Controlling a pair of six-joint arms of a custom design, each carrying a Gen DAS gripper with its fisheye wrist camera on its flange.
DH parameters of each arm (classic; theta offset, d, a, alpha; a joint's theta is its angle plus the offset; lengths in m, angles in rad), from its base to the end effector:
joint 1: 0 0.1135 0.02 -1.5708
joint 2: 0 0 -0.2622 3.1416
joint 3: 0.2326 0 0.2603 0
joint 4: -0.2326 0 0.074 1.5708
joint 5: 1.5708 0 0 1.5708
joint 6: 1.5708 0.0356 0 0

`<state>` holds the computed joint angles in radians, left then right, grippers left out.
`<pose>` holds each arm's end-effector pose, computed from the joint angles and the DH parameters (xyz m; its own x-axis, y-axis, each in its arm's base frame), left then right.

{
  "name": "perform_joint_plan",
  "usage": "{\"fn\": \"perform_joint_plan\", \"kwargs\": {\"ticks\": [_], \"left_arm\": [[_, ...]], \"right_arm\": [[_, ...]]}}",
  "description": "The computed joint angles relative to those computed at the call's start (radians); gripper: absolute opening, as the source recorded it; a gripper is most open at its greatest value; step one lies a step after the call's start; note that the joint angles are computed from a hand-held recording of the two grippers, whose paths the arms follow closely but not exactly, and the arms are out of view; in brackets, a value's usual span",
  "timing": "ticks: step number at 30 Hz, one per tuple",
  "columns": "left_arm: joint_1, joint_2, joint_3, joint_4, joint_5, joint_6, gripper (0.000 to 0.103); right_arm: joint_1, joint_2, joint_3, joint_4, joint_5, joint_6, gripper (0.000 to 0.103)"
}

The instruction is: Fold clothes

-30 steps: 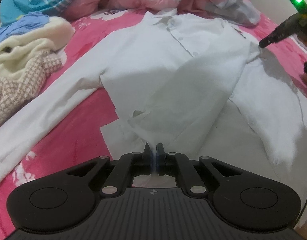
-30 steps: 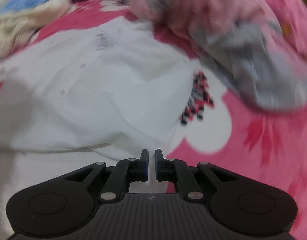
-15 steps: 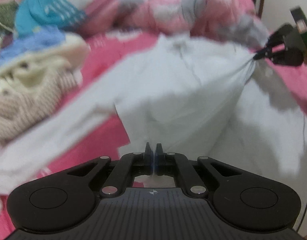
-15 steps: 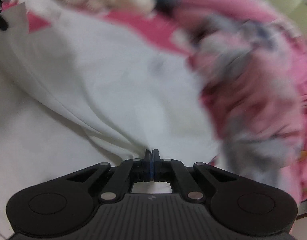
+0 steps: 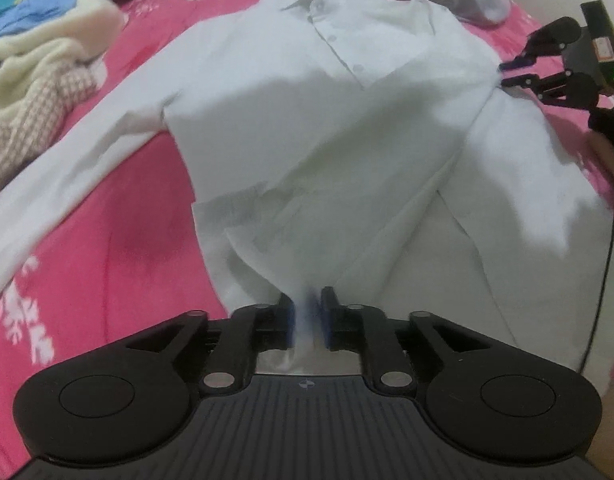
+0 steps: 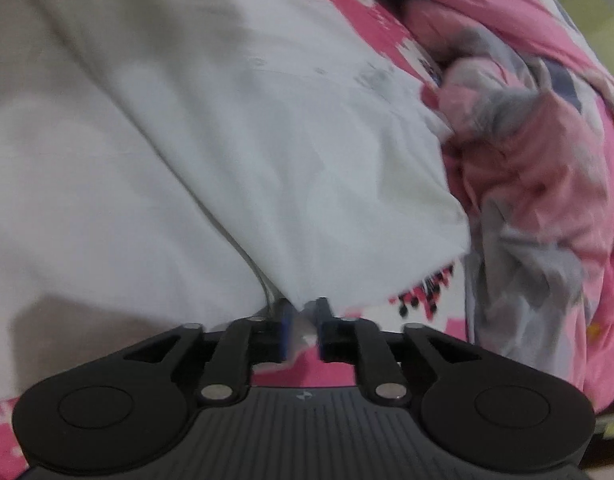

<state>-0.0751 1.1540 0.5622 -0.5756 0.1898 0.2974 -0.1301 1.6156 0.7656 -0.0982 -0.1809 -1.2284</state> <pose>0.1992 -0.0217 0.1615 -0.8336 0.3513 -0.4262 0.4098 0.9107 -0.0509 0.3058 -0.0336 0.1362 -0.2927 -0.8962 -0.3335 -0.7508 0.4313 -0.5002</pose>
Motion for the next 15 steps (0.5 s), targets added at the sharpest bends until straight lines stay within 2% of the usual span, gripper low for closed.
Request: {"fn": "perform_joint_plan", "kwargs": {"ticks": [4, 7, 9, 12, 15], "left_arm": [[0.043, -0.076, 0.032, -0.132, -0.020, 0.008, 0.018], [0.056, -0.122, 0.055, -0.147, -0.054, -0.055, 0.018], [0.033, -0.120, 0.065, -0.094, -0.054, -0.134, 0.019], [-0.049, -0.043, 0.065, 0.043, -0.044, -0.242, 0.022], [-0.144, 0.084, 0.065, 0.162, -0.078, -0.292, 0.022]], "right_arm": [[-0.039, -0.040, 0.089, -0.175, -0.056, 0.124, 0.024], [-0.055, -0.043, 0.179, -0.308, -0.106, 0.264, 0.023], [-0.052, -0.017, 0.229, -0.345, -0.140, 0.384, 0.022], [-0.038, 0.031, 0.276, -0.341, -0.184, 0.580, 0.022], [-0.015, 0.107, 0.300, -0.280, -0.181, 0.686, 0.021]]}}
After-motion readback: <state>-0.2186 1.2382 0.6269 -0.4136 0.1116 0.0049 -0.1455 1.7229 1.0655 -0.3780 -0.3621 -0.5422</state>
